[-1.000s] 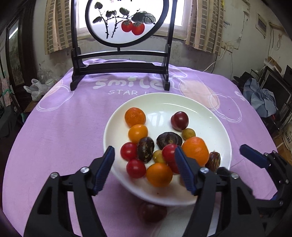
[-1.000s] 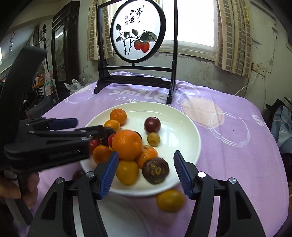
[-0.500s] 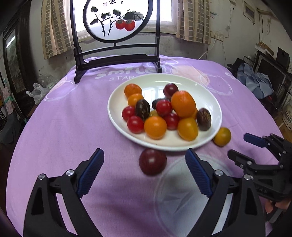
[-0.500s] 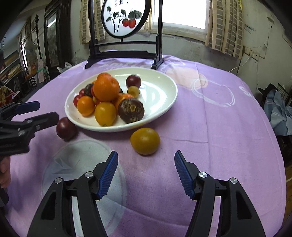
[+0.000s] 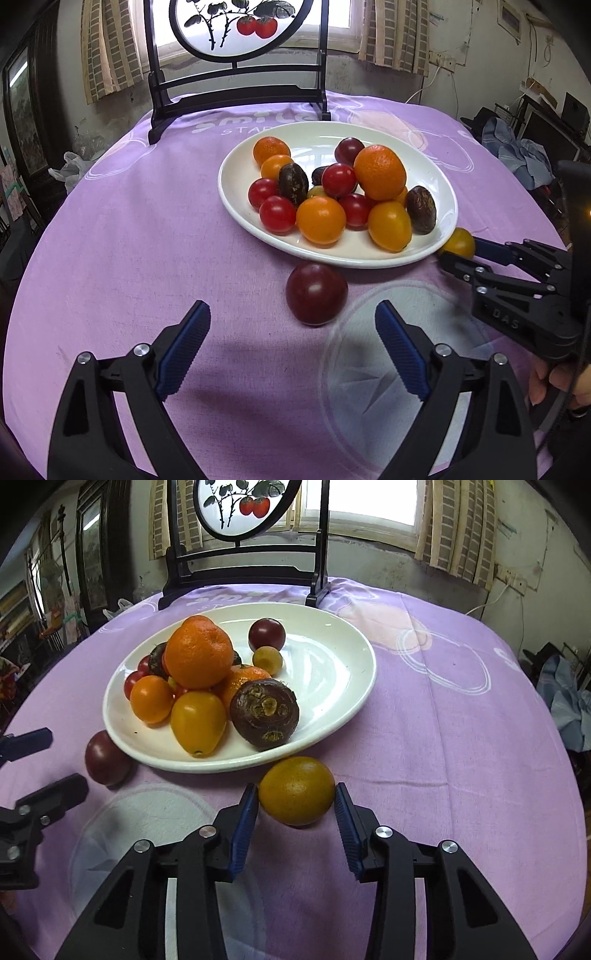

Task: Organize fruits
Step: 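Grasp a yellow tomato with the right tool while the left tool grasps a dark red tomato, then carry both tomatoes over the plate and open both tools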

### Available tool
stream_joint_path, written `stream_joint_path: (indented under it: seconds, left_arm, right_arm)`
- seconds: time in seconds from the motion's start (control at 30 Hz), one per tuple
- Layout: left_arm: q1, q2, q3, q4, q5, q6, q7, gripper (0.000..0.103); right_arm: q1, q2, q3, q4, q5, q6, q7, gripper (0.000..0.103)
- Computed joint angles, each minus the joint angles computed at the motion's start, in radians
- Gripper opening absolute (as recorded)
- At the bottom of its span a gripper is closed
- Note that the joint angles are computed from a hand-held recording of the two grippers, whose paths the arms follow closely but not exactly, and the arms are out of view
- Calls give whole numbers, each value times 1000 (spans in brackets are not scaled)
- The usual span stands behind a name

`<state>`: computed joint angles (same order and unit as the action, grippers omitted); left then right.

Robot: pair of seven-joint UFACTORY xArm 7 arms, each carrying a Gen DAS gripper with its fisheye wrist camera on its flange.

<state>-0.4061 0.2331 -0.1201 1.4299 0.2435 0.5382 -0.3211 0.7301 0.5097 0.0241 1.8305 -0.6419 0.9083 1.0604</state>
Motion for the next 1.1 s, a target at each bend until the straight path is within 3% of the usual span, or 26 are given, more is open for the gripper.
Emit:
stream_joint_path:
  seconds: [0.27,0.4,0.5,0.6,0.77,0.93,1.1]
  left_arm:
    - [-20,55,12,49,36,15,-22,84]
    - [-20,109,10,111,3,59,-2,70]
    - [-13,145,-1,153,-41,84,32,53]
    - [-16,145,-3,145,-52,63,66,39]
    - [10,109,-24,118,-132,79,120,39]
    - [29,39,-43,88,-198,36,206,39]
    - [5,89,-16,207,-164,28,183,39]
  right_arm:
    - [-3,-138,25,-170,-50,-95,102,43]
    - [-25,-185,52,-240,-64,-147,148,43]
    - [-39,-196,68,-259,-61,-167,158,43]
    - [-43,-199,76,-265,-63,-174,162,43]
    - [-40,-210,82,-269,-77,-181,168,43]
    - [-30,-214,84,-230,-119,-170,151,43]
    - [-18,-153,67,-99,-151,-135,86,42]
